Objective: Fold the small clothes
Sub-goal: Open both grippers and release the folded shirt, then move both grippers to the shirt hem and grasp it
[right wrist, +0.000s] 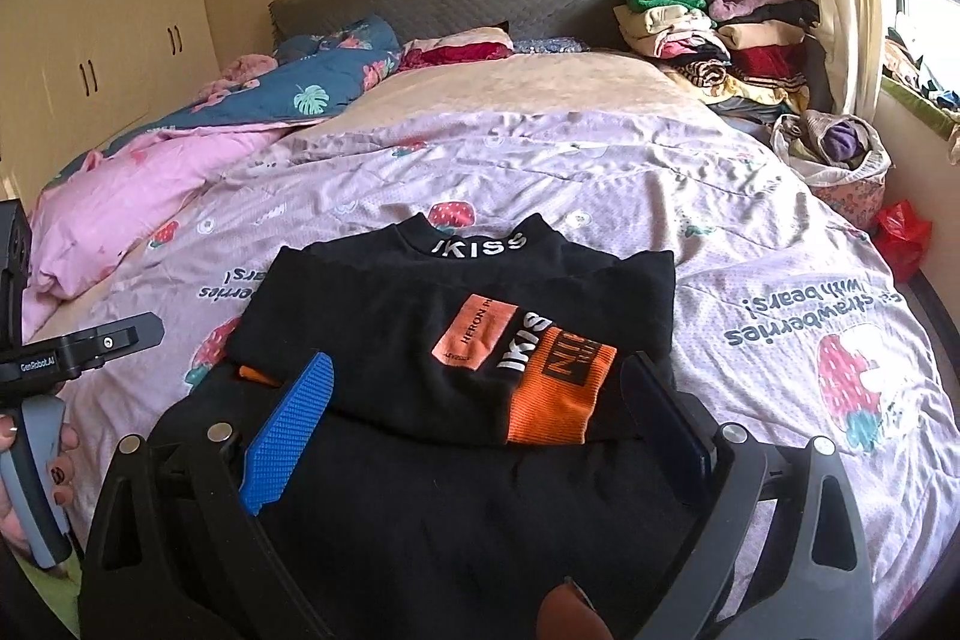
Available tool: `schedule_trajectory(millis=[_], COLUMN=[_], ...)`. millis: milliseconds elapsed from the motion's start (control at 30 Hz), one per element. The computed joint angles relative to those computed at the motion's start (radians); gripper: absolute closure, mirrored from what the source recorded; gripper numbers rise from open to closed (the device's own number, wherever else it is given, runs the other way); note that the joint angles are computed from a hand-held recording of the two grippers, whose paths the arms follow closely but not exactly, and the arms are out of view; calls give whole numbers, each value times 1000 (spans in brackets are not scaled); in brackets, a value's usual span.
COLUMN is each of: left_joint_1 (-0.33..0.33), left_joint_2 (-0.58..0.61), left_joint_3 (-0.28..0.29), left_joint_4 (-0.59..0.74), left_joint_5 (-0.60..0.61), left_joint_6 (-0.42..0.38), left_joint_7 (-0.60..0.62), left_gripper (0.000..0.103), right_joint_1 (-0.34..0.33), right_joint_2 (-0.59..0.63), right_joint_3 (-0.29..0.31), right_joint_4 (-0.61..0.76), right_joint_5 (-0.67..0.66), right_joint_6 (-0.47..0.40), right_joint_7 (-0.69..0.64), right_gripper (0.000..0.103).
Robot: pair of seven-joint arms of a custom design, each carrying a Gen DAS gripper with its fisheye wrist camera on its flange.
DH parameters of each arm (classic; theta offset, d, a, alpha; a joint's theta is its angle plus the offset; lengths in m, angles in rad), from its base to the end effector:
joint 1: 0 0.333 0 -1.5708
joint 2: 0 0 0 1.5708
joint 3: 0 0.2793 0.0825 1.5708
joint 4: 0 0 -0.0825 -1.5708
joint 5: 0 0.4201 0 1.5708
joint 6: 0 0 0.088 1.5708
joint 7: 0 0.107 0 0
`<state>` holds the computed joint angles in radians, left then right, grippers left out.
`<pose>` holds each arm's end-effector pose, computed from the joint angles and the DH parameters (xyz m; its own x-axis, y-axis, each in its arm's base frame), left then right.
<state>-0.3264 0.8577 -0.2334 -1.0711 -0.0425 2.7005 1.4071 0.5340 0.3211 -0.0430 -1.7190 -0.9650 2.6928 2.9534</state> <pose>0.7357 -0.3729 0.3783 -0.3187 -0.8909 0.3235 -0.7635 0.0391 -0.6446 0.6094 0.3594 0.4112 -0.0787 -0.9910 -0.1084 -0.6178 0.1338 -0.7749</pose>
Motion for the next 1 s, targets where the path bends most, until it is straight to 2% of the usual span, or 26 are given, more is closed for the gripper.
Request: schedule_trajectory(millis=[633,1000], left_joint_1=[49,56], left_joint_2=[-132,-200], left_joint_3=[-18,-8], left_joint_4=[-221,-350], left_joint_5=[-12,-2], left_joint_6=[32,53], left_joint_7=[53,62], left_gripper=[9,9], right_joint_1=[-4,-24], right_joint_2=[-80,-145], right_joint_3=[43,80], right_joint_4=[-122,-217], right_joint_5=[10,10], right_joint_6=[-4,-12], right_joint_7=[35,61], right_gripper=[7,7])
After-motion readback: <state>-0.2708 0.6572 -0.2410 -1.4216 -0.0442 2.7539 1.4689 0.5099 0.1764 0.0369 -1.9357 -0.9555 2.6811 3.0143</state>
